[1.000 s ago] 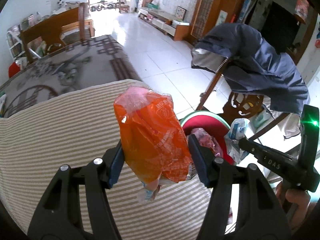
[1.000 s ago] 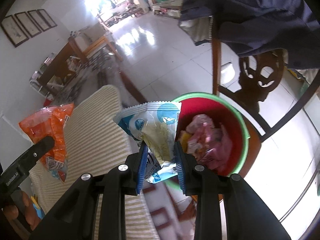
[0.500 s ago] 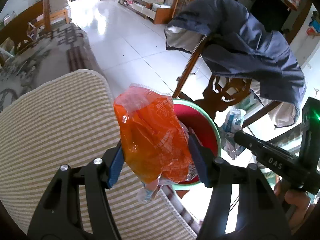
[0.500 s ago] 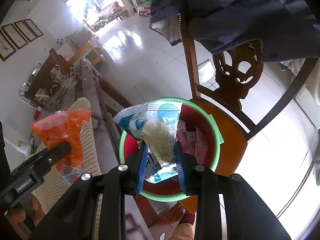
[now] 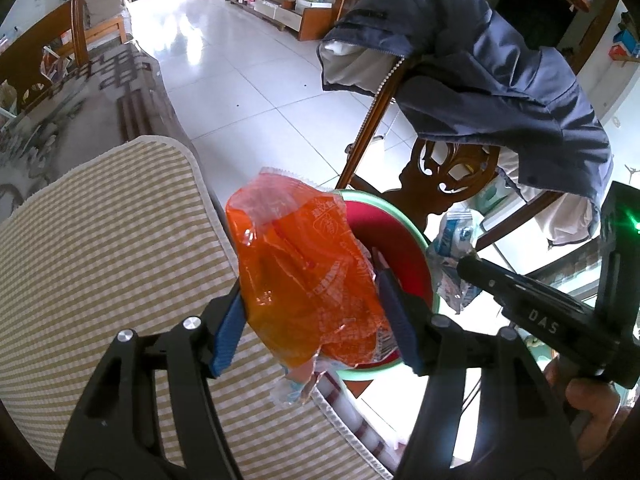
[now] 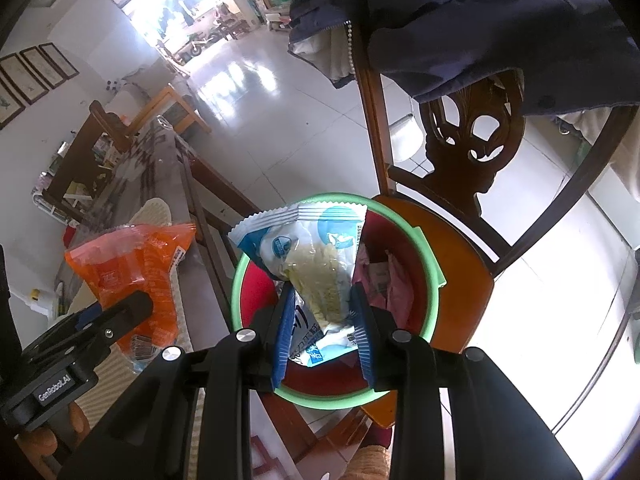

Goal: Collect trash

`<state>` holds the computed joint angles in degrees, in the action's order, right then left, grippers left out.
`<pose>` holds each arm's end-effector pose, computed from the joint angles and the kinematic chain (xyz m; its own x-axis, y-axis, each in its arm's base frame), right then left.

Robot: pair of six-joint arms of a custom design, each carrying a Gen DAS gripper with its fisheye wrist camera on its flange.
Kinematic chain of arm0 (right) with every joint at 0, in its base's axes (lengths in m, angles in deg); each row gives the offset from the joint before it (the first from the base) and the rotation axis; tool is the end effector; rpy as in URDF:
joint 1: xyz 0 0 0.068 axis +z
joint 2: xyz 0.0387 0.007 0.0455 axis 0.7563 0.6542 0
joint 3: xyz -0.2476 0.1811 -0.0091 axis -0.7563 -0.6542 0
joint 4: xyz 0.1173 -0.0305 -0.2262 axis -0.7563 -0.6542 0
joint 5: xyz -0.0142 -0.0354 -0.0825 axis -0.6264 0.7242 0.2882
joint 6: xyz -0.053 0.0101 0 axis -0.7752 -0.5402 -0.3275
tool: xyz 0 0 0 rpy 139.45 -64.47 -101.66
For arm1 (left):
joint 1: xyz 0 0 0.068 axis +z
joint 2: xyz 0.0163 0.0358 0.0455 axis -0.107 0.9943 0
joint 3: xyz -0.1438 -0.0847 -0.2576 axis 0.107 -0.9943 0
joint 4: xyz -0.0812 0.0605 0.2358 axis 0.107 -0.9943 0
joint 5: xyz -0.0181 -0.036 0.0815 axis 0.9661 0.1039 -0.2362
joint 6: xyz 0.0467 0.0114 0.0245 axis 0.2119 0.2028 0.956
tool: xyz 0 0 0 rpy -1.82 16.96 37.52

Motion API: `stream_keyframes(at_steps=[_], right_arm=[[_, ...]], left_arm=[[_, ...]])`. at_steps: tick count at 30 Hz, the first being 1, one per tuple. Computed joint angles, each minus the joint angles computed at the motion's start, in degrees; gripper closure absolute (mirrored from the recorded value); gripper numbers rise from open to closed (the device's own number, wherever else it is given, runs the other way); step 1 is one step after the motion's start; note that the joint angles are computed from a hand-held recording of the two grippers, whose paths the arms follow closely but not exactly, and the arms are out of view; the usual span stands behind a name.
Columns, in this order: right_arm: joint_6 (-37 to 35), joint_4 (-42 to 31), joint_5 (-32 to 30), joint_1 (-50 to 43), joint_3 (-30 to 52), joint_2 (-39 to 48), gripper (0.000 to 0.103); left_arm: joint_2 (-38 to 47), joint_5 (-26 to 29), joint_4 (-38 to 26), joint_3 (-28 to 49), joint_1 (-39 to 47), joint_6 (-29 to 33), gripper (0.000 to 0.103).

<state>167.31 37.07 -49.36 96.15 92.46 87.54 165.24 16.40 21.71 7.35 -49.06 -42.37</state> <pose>0.1202 0.1104 0.0979 -0.6990 0.5917 -0.4016 0.4801 0.8045 0.3497 0.2273 -0.2166 0.1162 -0.7678 0.4326 -0.4725 0.5694 0.7989 -0.1939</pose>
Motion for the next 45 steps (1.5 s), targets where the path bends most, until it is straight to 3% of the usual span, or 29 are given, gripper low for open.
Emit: stream_keyframes(at_steps=[1,3,6,17,20,27,31,33,34,36,37,40,45], right_arm=[[0.41,-0.29,0.49,0.29,0.34,0.43,0.069],[1.13,-0.19,1.01,0.62,0.77,1.42,0.057],[2.24,0.05,1.30,1.06,1.27,2.58,0.053],[6.60,-6.38,3.96,7.48,9.64,7.18,0.041],[8.00,-10.20,6.03,10.32,14.08,8.49,0.031],[9.92,-25.17,19.38,20.09,30.80,12.61,0.009],[15.47,-41.29,33.37,26.71,45.94,18.69,0.007],[22.64,-53.37,40.86,29.57,54.46,23.44,0.007],[29.73,-63.67,45.81,31.17,61.06,27.77,0.007],[44.39,-84.14,49.84,32.53,73.77,36.43,0.007],[45.52,-86.16,50.30,32.67,76.68,38.14,0.007],[36.97,-76.19,49.02,32.20,78.29,38.52,0.007],[30.04,-75.14,45.64,31.38,87.32,43.84,0.007]], left_arm=[[-0.16,0.16,0.19,-0.25,0.23,0.08,0.033],[-1.01,0.62,1.17,-1.29,0.89,0.22,0.021],[-2.67,0.69,2.09,-2.84,2.09,0.79,0.016],[-11.48,3.01,3.04,-9.71,10.03,5.28,0.007],[-15.74,3.80,3.12,-12.38,14.22,7.36,0.007],[-28.89,9.82,1.17,-17.38,30.91,16.31,0.006],[-33.41,19.25,-3.68,-16.38,44.71,23.62,0.006],[-35.18,24.30,-5.28,-15.99,52.03,27.34,0.006],[-35.73,26.26,-5.41,-15.96,54.77,28.52,0.006],[-36.45,31.32,-5.67,-15.63,61.74,31.53,0.006],[-36.49,33.64,-5.48,-15.40,65.35,33.06,0.006],[-36.22,36.53,-3.45,-14.94,72.66,36.31,0.005],[-33.58,41.49,-1.62,-12.77,81.98,41.06,0.005]])
